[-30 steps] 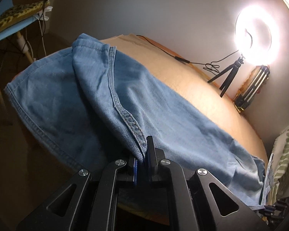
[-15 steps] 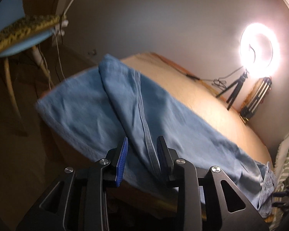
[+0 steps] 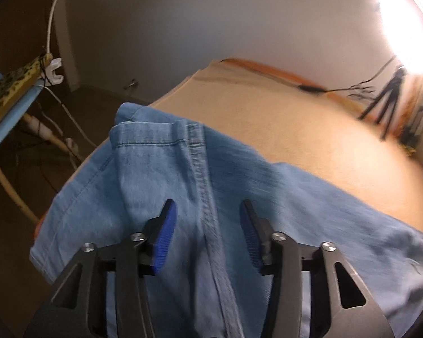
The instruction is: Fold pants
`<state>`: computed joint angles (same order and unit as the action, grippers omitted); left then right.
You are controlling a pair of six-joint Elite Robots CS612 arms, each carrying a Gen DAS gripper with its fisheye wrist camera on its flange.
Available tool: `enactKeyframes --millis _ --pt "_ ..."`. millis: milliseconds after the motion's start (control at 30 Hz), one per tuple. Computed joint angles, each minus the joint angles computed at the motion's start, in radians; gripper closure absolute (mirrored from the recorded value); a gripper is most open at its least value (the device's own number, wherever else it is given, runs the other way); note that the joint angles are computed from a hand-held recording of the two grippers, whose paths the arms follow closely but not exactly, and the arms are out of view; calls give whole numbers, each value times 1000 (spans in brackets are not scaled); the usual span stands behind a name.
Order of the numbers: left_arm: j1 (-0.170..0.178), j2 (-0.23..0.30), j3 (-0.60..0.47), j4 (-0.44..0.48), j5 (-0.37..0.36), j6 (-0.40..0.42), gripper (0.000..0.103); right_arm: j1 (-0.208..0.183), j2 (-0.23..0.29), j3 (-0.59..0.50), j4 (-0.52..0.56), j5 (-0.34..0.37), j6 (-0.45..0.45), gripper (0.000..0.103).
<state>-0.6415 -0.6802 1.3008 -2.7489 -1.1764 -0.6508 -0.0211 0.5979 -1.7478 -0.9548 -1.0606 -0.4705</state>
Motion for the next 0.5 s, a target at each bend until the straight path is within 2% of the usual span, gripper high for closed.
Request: enactKeyframes --millis 100,200,300,400,500 --pt "12 19 -44 88 3 -41 52 18 -9 48 -52 17 11 65" --pt "19 31 -65 121 -5 -33 52 34 -22 98 -87 38 23 65" --pt "21 36 -76 130 -5 -21 52 46 -36 150 -120 49 33 65" --pt "25 39 -68 87 -11 -15 52 59 -53 210 -150 63 54 65" --pt "32 35 -35 3 -18 -46 82 71 -74 276 -183 73 80 65"
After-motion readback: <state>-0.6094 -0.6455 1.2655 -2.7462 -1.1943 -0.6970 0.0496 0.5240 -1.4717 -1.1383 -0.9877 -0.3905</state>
